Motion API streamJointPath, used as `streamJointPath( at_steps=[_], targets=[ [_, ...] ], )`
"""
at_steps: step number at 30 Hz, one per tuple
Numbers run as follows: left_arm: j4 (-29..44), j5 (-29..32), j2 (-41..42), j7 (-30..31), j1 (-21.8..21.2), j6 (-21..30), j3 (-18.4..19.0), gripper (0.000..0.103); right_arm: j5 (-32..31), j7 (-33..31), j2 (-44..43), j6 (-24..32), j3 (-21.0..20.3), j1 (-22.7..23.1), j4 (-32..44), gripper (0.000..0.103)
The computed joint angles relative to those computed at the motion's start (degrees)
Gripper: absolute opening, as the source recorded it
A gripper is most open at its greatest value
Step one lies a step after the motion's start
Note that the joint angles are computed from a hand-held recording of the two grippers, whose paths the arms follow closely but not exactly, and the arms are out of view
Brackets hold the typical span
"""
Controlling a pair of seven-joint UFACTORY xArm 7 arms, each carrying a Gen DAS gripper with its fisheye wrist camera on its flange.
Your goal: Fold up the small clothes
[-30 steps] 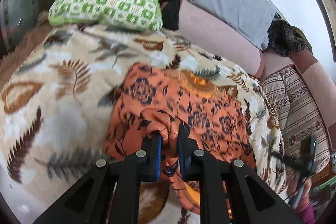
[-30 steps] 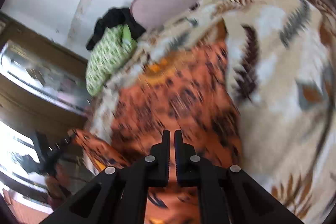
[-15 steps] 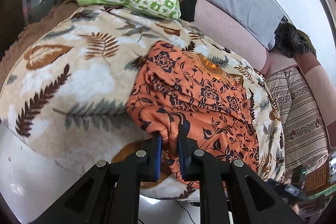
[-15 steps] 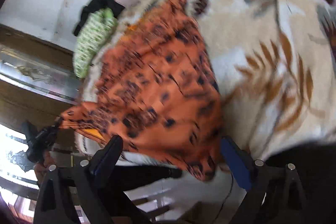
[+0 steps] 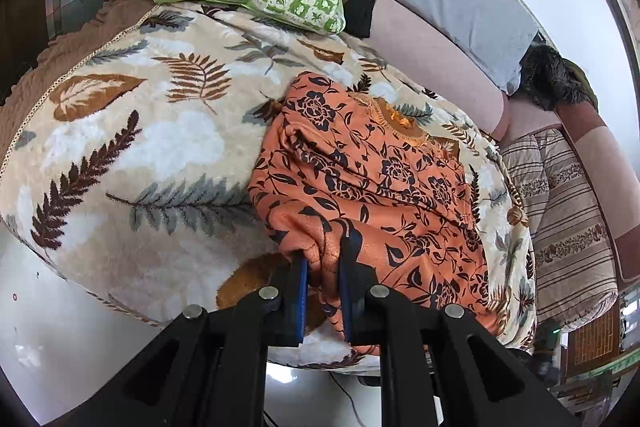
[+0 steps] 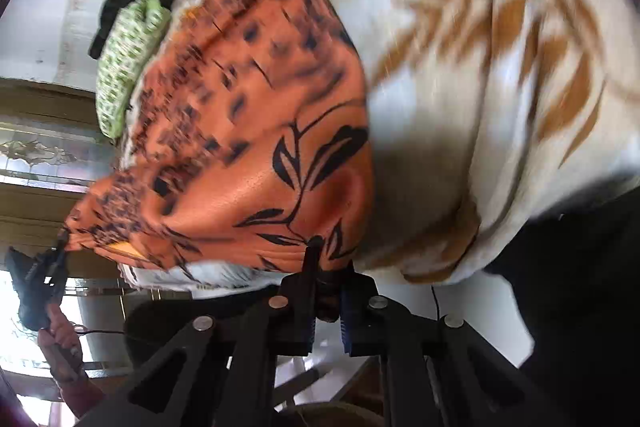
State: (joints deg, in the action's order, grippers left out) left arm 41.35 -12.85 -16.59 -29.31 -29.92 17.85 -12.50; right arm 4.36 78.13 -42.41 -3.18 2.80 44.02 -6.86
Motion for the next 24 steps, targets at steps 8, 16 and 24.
streamJointPath(
  at_steps=[8,16,24],
  targets=[
    [8.04,-6.61,6.51,8.85,-0.73,2.04,3.34,0.014,-2.33,-14.79,-17.05,12.22,-1.44,-12.45,5.00,0.008],
    [20.95,-3.42,17.10,10.03,3.69,4.84,1.03,0.014,0.18,-28.89,-1.50,4.24,-9.00,-16.30,14.96,0.008],
    [42.30,-1.37,34.58,7.49,6.94,11.36,1.50,0.014,4.80,-40.50,14.57,-4.38,-25.23,-10.63,26.83,0.008]
  ],
)
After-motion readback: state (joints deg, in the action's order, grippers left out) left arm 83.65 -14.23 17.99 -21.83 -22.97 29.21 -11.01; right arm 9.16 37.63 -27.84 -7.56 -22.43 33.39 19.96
